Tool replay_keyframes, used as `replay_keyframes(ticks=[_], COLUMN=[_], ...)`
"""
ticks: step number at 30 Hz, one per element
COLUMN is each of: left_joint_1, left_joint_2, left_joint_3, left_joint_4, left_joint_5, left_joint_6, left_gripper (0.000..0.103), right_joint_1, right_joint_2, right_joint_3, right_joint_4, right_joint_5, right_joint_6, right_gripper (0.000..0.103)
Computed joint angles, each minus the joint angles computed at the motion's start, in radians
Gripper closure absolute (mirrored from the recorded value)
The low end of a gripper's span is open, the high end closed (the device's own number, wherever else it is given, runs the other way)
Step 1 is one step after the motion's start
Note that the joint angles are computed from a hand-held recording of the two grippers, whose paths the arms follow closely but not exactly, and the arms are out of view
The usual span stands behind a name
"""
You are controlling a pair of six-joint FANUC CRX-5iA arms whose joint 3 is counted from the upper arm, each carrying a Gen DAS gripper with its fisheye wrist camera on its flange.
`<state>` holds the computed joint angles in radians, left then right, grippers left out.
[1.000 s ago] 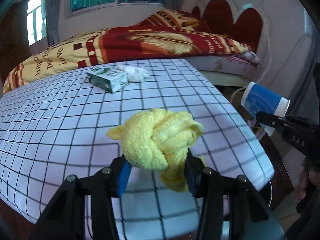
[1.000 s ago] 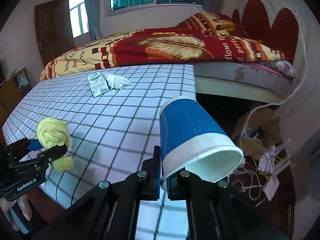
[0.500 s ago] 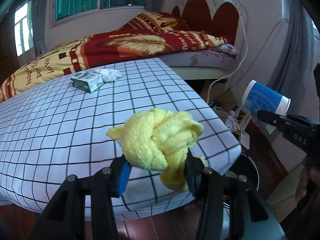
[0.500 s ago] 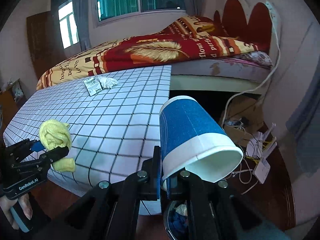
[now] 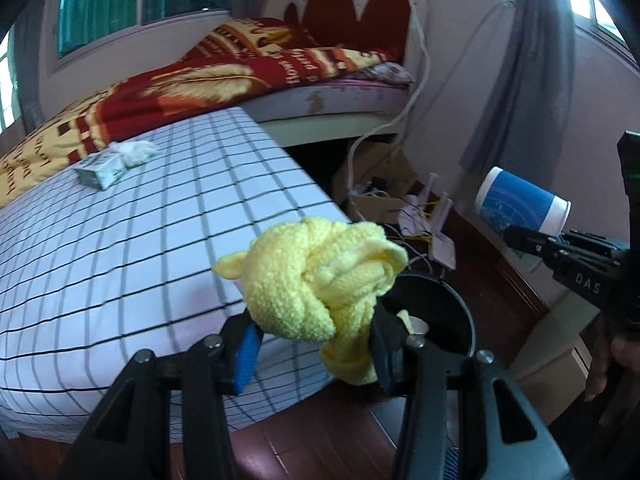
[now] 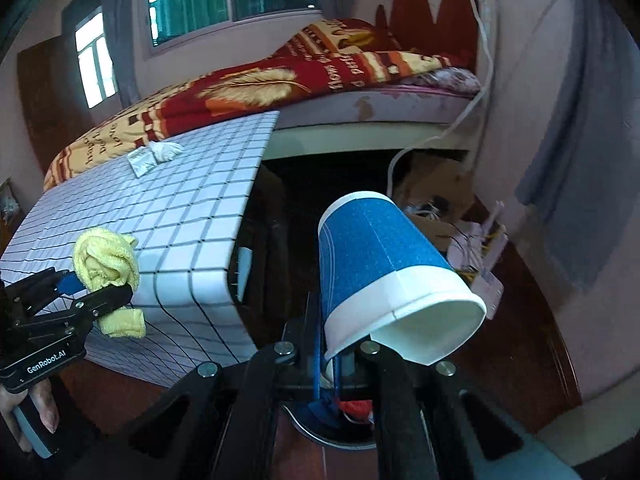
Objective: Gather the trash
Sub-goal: 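Carry the yellow cloth and blue cup over the black trash bin with both tools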
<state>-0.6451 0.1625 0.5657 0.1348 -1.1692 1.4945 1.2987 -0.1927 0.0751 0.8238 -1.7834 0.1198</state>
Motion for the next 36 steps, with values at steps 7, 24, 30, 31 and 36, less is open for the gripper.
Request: replay_keyframes(ticks=[7,24,30,31,36], left_joint_1=[-0.04,-0.102,-0.102,-0.102,-0.1], left_joint_2=[0.027,0.099,0.121,0.122,0.156], left_joint_3=[0.006,0.004,-0.011,-0.016,-0.003], left_joint_4=[0.036,0.108,0.154,0.156,0.151], left_joint_5=[-0.018,-0.073,-0.107,-0.107,-0.123], left_joint_6=[-0.037,-0.089,-0.107,-0.11,-0.094], left_gripper=[0.055,0.055,0.055,0.055,0.054], right_joint_1=[0.076,0.19,0.192,0.188,0.153], right_joint_2=[-0.06,-0.174,-0.211,-0.216,-0.242], right_joint_3=[-0.06,-0.182,-0.236,-0.245,-0.291], right_joint_4=[-0.007,-0.095,-0.155,-0.164,-0.214], right_joint_5=[-0.096,-0.164,-0.132,-0.122,-0.064], right_joint_6=[-0.115,-0.256,-0.248,-0.246,-0.212], right_gripper=[0.099,0.099,0.098,0.098,0.098])
